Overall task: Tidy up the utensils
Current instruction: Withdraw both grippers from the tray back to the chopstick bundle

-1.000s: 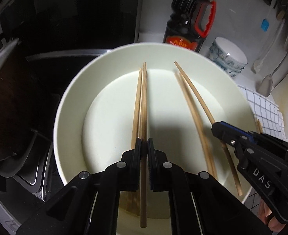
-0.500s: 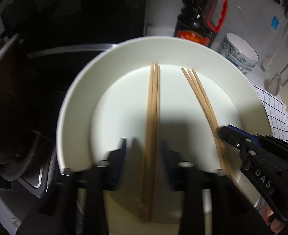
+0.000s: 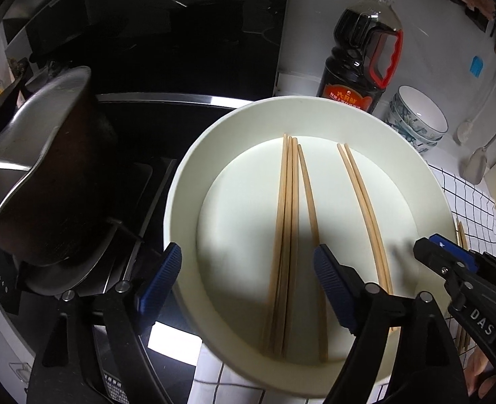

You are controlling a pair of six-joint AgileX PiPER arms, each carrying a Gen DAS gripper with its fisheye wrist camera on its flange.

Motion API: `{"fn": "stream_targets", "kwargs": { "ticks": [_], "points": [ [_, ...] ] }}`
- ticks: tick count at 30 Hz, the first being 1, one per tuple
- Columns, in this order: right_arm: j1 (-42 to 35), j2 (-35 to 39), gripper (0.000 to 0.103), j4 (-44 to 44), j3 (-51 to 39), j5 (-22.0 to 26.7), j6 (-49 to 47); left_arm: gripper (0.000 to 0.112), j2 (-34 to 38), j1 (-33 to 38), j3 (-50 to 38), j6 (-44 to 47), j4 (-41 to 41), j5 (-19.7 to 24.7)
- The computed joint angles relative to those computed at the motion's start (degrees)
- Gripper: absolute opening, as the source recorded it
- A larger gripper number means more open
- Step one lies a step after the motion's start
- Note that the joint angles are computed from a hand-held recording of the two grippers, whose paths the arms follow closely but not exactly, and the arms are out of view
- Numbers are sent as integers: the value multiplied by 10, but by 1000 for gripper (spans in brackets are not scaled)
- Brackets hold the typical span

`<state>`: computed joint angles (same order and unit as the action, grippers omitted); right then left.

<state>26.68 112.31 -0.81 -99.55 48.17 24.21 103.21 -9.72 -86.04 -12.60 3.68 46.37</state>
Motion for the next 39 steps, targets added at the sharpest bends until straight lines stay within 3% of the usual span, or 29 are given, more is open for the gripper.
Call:
{"fn": "stream_targets", "kwargs": {
  "ticks": [23,39],
  "points": [
    [-23,-218,42,-1,243,-52,-14,88,-112,-106,76,-131,77,11],
    [-131,-341,46,42,394,-78,-77,88,-96,-226,56,-212,134,42]
  ]
}}
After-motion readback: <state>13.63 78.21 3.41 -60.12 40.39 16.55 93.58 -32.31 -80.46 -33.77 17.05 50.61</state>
